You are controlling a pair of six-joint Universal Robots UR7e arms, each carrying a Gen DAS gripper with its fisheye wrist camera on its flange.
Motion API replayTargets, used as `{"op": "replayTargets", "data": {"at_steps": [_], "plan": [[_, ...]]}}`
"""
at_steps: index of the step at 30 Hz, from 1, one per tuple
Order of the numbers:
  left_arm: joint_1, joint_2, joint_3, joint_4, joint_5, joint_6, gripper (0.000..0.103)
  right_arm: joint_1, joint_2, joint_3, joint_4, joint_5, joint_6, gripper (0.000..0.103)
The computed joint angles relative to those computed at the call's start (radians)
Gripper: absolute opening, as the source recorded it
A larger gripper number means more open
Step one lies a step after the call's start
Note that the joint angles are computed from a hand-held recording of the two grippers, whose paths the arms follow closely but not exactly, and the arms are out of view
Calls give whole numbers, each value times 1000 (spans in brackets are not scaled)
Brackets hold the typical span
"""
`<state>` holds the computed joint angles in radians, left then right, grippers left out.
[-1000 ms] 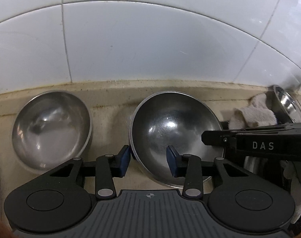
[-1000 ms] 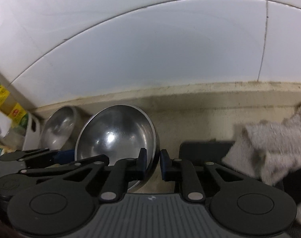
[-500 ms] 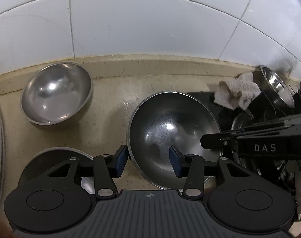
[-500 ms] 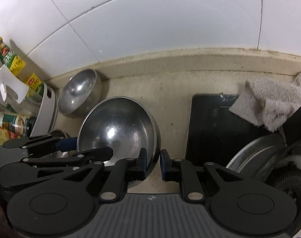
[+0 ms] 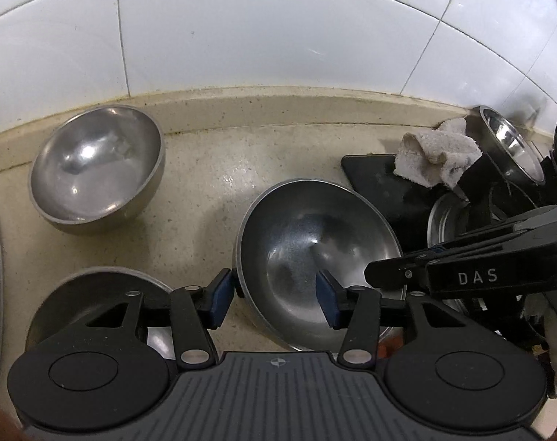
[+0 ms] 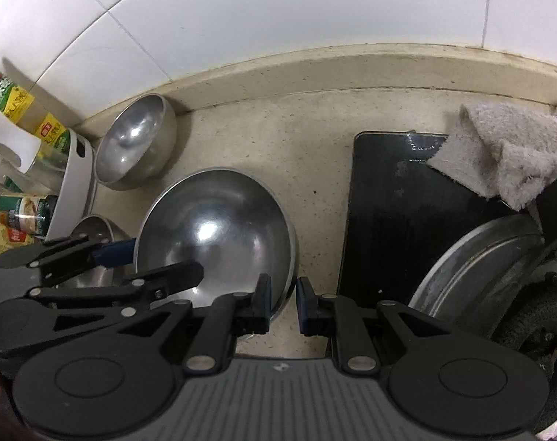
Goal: Organize plates and bowls
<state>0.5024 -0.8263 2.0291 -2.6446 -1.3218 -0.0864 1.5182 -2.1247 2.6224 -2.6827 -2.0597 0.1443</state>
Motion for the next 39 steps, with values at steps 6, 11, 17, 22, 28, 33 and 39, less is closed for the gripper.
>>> {"op": "replayTargets", "data": {"at_steps": [6,11,17,22,28,33,39], "plan": [[2,-5,3,-9,7,11,56,4,10,4,-36,-7,-11,15],[3,-11,3,-15,12,9,56,37,12,0,-43,-48,-13,16],[2,-28,4,-48,30,21,56,65,11,-4,-72,-94,-16,17],[16,-35,-11,-68,63,9,56,111,48,-20,-125,-141,-47,17],[41,-31,-43,-105,153,-7,57,147,167,-65,-243,-128,-96,17],[64,-9,-79,-119,245,-58,57,144,293,-117,-336,-81,-140,17],[87,35,-118,-87,303,-113,60,112,429,-174,-409,-37,-174,18]]}}
